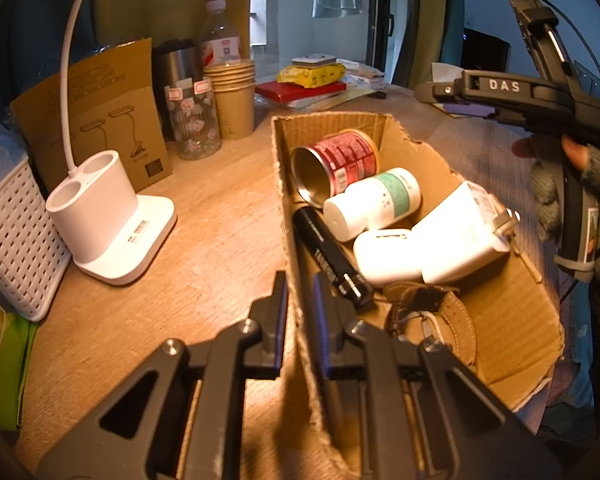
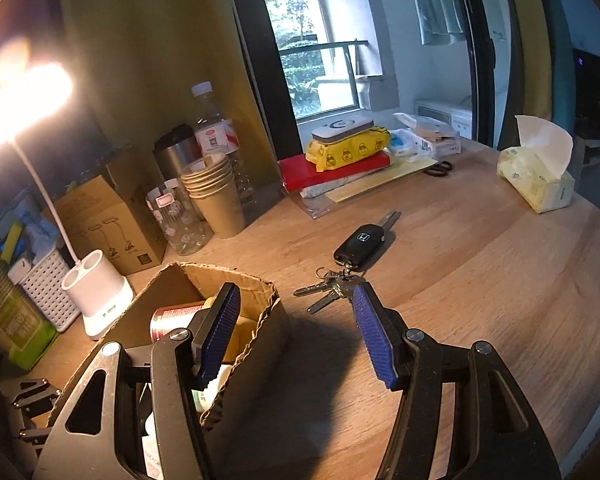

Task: Organize rigid objects
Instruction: 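Move the open right tool to the black car key on the table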

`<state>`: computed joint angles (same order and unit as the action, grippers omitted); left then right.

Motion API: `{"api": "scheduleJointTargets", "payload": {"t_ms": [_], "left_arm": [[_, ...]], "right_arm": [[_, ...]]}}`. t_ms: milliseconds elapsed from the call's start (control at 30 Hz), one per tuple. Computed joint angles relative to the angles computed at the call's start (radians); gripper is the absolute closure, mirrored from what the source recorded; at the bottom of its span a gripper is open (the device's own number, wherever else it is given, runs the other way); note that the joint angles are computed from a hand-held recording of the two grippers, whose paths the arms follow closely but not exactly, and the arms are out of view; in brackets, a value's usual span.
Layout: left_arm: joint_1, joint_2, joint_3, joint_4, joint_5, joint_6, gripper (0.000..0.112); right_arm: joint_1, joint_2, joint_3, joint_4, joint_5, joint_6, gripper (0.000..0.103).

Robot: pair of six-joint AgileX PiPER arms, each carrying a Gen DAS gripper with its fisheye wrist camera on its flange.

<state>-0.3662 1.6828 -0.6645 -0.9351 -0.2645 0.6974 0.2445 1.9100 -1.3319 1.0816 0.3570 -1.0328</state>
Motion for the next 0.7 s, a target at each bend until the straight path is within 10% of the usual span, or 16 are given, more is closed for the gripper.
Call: {"api": "scheduleJointTargets", "payload": {"t_ms": [700], "left_arm": [[0.008,0.007,-0.005,0.021,0.011,-0.022,0.098]], "right_arm": [[0.018,0.415,-0.586,-0.739,0.156,0.704,0.040]]}}
